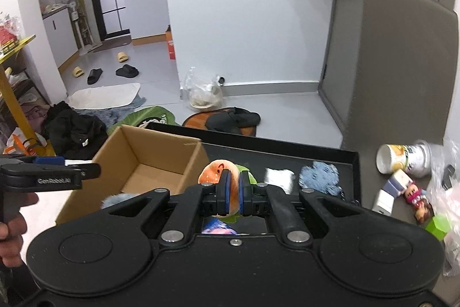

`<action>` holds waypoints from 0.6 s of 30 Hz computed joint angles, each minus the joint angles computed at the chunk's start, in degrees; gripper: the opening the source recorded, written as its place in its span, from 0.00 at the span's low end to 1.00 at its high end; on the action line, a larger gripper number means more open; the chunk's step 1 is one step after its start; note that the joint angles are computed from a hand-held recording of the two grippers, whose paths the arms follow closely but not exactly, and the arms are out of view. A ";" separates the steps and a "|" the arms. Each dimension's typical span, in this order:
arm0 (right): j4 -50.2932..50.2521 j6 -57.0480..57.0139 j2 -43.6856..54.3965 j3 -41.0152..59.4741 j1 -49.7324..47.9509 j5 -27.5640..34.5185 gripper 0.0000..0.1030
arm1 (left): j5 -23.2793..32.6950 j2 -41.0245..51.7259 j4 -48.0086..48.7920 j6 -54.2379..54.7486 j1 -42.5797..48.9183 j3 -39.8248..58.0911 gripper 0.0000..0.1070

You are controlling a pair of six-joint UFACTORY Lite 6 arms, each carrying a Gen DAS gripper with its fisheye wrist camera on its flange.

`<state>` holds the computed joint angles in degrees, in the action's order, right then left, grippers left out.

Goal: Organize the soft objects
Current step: 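Carry the hamburger plush with the right gripper and release it into the box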

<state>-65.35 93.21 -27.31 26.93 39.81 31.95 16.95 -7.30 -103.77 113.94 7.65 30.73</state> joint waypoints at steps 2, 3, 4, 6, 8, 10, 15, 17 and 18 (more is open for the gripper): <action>-0.80 0.99 2.01 1.49 1.17 0.46 0.06 | 0.77 0.49 -0.23 0.91 0.78 0.32 0.71; -1.14 1.34 3.12 2.30 1.50 0.42 0.06 | 1.01 0.67 -0.64 1.46 0.89 0.23 0.71; -1.33 1.62 3.91 2.89 1.93 0.57 0.06 | 1.25 0.98 -0.25 1.21 1.08 0.36 0.71; -2.01 2.39 5.76 4.08 2.66 0.72 0.06 | 1.66 1.47 0.69 0.49 1.39 0.48 0.71; -2.89 3.55 7.87 5.29 3.37 0.68 0.06 | 1.84 2.21 1.33 0.07 1.59 0.83 0.68; -3.60 5.09 9.85 6.46 4.34 0.86 0.06 | 2.56 2.65 1.65 -0.03 2.03 0.98 0.68; -6.09 8.95 15.56 10.04 5.69 -0.11 0.06 | 4.22 5.14 0.97 -0.24 3.33 2.05 0.57; -7.11 10.40 17.81 11.65 6.34 -0.60 0.06 | 4.97 6.23 2.48 -1.44 4.27 2.80 0.52; -7.37 10.83 18.97 12.62 6.69 -0.78 0.06 | 5.14 6.57 2.69 -1.51 4.54 2.96 0.51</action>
